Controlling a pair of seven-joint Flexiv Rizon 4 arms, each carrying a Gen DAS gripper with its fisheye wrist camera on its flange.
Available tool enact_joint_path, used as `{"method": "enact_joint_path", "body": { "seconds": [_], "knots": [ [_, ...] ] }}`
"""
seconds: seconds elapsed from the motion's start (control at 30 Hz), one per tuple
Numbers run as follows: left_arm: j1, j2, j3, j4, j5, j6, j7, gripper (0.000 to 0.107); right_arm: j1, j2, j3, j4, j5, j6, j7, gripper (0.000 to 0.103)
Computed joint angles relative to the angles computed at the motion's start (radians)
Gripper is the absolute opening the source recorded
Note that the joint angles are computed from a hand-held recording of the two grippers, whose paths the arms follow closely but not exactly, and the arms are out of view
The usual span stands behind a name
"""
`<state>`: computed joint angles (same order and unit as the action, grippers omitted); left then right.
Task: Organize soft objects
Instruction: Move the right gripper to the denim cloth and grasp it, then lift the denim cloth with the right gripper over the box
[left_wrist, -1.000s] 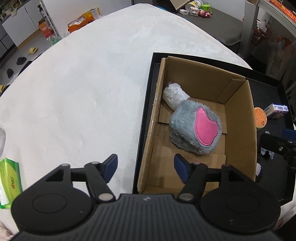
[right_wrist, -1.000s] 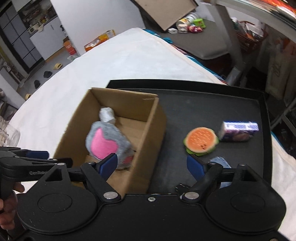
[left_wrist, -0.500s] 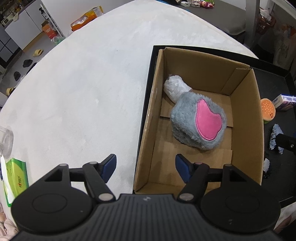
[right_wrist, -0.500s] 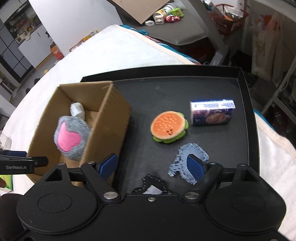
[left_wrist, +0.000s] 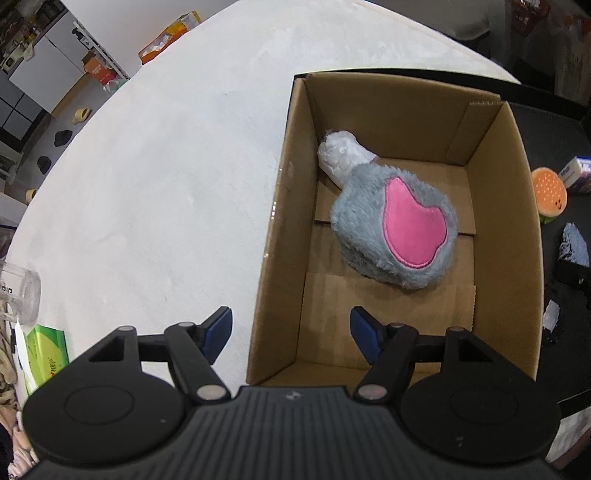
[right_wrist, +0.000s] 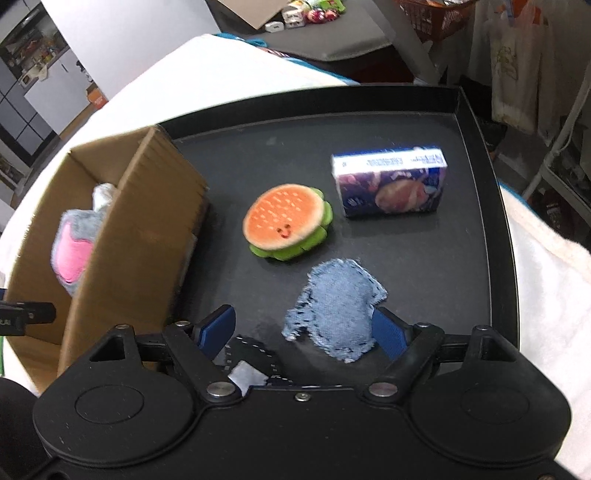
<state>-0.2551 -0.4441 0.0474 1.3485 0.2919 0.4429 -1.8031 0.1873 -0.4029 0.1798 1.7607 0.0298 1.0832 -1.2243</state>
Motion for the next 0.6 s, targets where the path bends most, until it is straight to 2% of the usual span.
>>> {"method": "enact_joint_path", "body": {
  "seconds": [0.33, 0.43, 0.5, 0.57, 0.6],
  "knots": [
    [-0.019, -0.015, 0.005, -0.025, 0.033, -0.037, -0.020, 0.069, -0.011, -0.011, 0.003, 0.005, 0.017, 0.002, -0.015, 0.073],
    [-0.022, -0.020, 0.006, -0.032, 0.038, -0.046, -0.024, 0.069, 0.017, 0.000, -0.029, 0.038, -0.044, 0.024, 0.011, 0.055],
    [-0.023, -0.022, 0.006, -0.036, 0.040, -0.050, -0.027, 0.069, 0.034, 0.009, -0.055, 0.060, -0.095, 0.031, 0.046, 0.040],
    [-0.024, -0.022, 0.006, -0.039, 0.042, -0.051, -0.029, 0.069, 0.019, 0.010, -0.045, 0.061, -0.086, 0.034, 0.050, 0.037],
    [-0.025, -0.021, 0.006, -0.040, 0.042, -0.051, -0.029, 0.069, 0.009, 0.011, -0.038, 0.058, -0.075, 0.031, 0.050, 0.031]
  ]
}}
